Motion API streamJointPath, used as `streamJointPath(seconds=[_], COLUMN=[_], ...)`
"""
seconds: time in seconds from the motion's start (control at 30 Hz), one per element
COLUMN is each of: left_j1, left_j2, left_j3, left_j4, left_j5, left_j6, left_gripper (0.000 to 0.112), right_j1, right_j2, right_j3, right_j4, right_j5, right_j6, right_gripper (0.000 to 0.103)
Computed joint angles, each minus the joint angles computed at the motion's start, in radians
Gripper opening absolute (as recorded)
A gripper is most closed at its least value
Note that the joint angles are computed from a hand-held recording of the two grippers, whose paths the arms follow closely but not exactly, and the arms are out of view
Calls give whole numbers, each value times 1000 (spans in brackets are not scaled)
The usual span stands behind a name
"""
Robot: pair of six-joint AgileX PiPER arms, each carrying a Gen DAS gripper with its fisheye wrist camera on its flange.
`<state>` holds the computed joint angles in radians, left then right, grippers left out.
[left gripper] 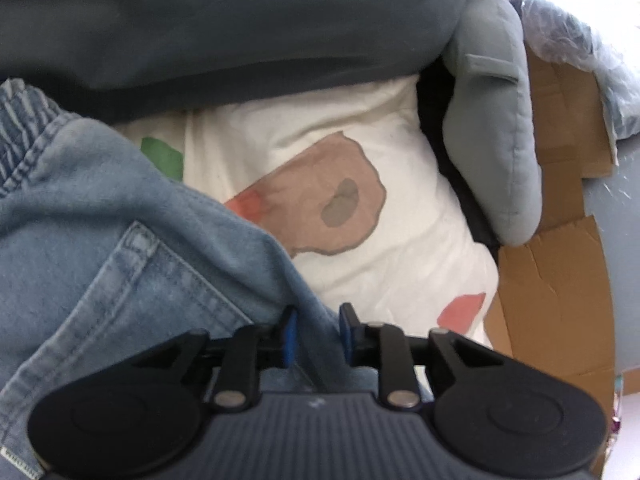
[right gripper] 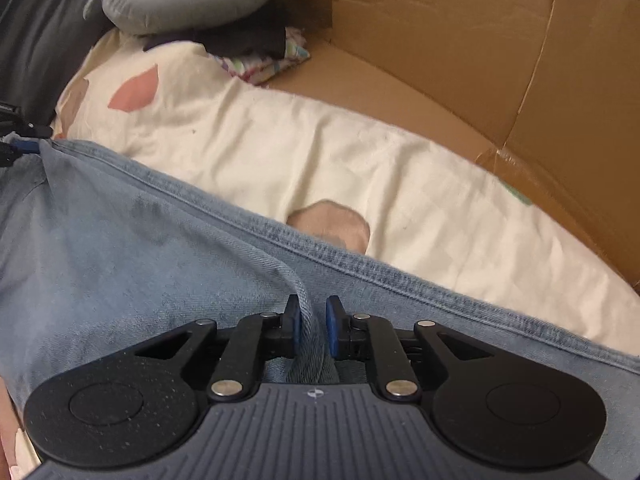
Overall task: Fold clothes
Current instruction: 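Lower the held pants onto the sheet with both tools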
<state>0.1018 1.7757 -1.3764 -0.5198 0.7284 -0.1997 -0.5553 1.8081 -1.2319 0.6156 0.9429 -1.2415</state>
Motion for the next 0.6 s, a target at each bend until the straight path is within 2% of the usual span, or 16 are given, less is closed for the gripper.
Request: streamJointPath(seconds=[0.13, 0.47, 0.6], left_j1=[-11, -14, -25], left_j2=[-7, -9, 21], left_j3=[-9, 2, -28], left_j4=[31, 18, 59], left_j5=[-12, -54, -46], left_j6=[-18, -30, -59], left_gripper=[11, 8, 8], right_j1=[-7, -10, 14], right_j2=[1, 6, 22], right_j3=[9, 10, 0], right_j4=[36, 70, 57], right_j5=[-8, -31, -60], right_j6=[-9, 5, 47], right_gripper=[8, 7, 7])
